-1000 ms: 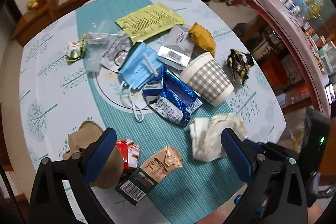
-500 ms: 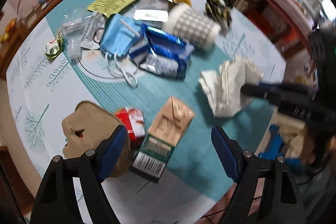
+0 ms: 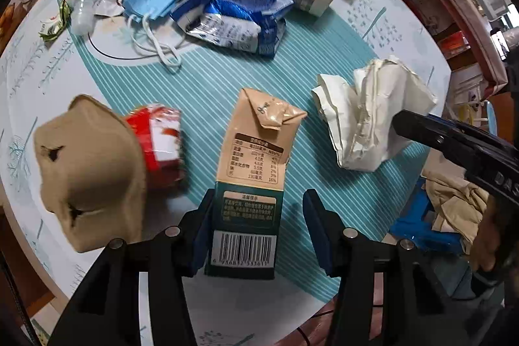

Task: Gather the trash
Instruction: 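Grasp the beige drink carton with the left gripper while the right gripper holds the tissue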

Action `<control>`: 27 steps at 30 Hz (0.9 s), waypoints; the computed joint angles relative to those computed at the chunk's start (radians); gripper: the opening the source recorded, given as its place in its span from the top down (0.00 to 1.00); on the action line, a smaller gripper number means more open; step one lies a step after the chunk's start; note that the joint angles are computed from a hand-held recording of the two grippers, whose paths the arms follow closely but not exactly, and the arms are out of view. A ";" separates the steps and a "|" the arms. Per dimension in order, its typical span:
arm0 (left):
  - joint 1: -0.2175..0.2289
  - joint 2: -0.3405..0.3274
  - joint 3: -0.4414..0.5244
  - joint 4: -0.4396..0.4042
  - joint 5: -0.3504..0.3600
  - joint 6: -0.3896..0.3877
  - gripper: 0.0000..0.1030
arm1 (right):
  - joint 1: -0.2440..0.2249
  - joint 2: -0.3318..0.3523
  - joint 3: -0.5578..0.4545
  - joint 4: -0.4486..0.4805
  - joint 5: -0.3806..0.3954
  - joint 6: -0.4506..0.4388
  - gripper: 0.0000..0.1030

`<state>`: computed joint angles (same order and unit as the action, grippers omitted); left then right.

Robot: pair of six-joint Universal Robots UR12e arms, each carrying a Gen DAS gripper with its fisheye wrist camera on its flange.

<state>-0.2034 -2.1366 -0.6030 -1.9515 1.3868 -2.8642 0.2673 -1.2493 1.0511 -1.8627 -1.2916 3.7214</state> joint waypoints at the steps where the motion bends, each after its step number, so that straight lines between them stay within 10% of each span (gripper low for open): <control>1: -0.003 0.002 -0.005 0.006 0.005 -0.008 0.50 | 0.000 -0.004 0.006 -0.004 -0.001 0.003 0.78; 5: -0.014 0.010 -0.030 0.044 0.026 -0.057 0.67 | 0.001 -0.014 0.018 -0.007 -0.007 -0.001 0.78; 20: -0.073 0.132 -0.189 0.241 0.086 -0.325 0.68 | -0.014 -0.050 0.008 0.023 0.001 -0.230 0.78; 27: -0.143 0.208 -0.273 0.351 0.179 -0.585 0.68 | -0.051 -0.106 0.044 0.051 0.081 -0.469 0.78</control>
